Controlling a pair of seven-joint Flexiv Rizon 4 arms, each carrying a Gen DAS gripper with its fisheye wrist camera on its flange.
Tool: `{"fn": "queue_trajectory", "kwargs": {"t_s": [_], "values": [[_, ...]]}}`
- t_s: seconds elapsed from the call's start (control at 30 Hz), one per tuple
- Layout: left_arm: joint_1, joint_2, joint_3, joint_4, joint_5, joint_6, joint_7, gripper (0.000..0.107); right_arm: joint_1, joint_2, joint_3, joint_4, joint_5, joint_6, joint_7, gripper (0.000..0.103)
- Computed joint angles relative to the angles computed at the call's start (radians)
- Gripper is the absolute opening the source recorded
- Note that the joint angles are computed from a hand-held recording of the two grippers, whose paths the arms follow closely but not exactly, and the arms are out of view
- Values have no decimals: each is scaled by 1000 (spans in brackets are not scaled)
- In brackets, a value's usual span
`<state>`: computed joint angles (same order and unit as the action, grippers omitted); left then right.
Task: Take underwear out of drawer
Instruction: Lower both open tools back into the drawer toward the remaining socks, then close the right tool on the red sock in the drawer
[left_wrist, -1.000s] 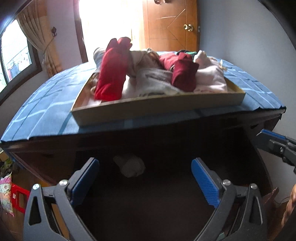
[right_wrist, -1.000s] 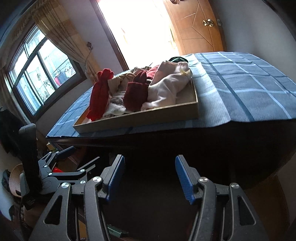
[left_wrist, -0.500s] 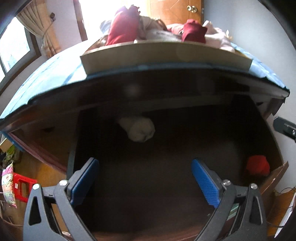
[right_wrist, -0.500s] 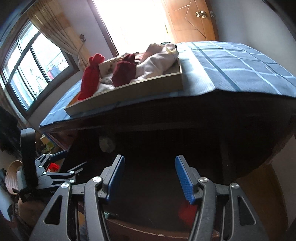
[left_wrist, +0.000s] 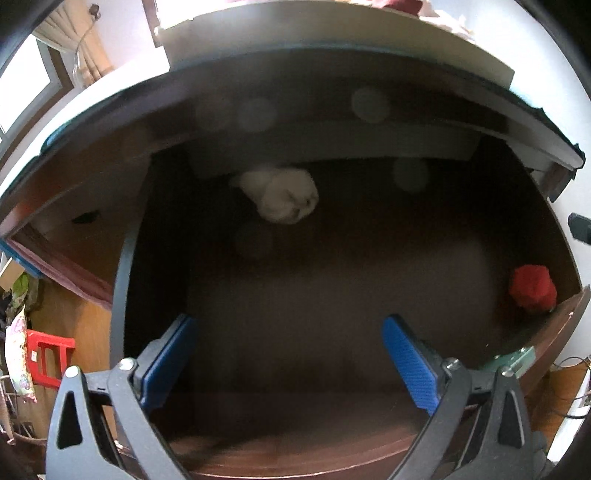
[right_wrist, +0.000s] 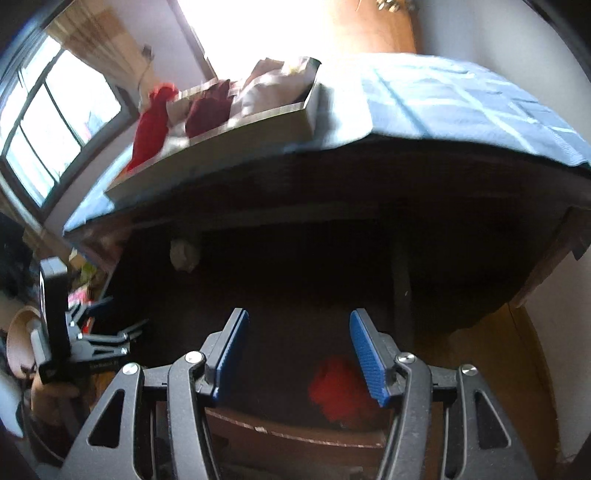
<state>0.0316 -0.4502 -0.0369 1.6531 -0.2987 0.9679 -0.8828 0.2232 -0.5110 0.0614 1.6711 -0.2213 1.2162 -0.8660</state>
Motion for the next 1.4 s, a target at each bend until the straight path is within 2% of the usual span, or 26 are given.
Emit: {"fn": "queue_trajectory", "kwargs": {"t_s": [0.13,0.3,0.73,0.9,0.93,1.0,1.07,1.17,1.23,1.3,1.4], "values": [[2,-13,13,-21,10,-37,-30,101,-17,-22,44,-56,20,-136,-84,60],[9,-29,16,-50,17,-84,-52,101,-2,-64,45,-123,35,-281,-135,60],[-6,-48,25,-96,65,-120,-73,102,18,-172,41,-334,65,-652,-273,58],[16,-61,14,-147,36,-221,-83,101,15,-223,47,-456,103,-829,-323,57],[23,-62,9,-155,19,-238,-84,101,14,-236,48,-485,111,-870,-334,56],[43,-72,-9,-184,-35,-280,-91,101,32,-270,34,-547,86,-974,-361,39],[47,-84,-14,-208,-62,-295,-106,101,37,-293,29,-586,85,-1025,-381,38],[38,-117,-10,-263,-71,-294,-162,101,48,-322,20,-628,75,-1062,-408,34],[31,-140,-7,-291,-86,-286,-237,101,48,-321,18,-623,76,-1059,-416,31],[34,-165,-20,-315,-121,-289,-305,101,52,-301,13,-584,67,-1018,-418,27],[14,-202,-2,-364,-98,-300,-418,102,45,-247,6,-479,60,-873,-386,26]]}}
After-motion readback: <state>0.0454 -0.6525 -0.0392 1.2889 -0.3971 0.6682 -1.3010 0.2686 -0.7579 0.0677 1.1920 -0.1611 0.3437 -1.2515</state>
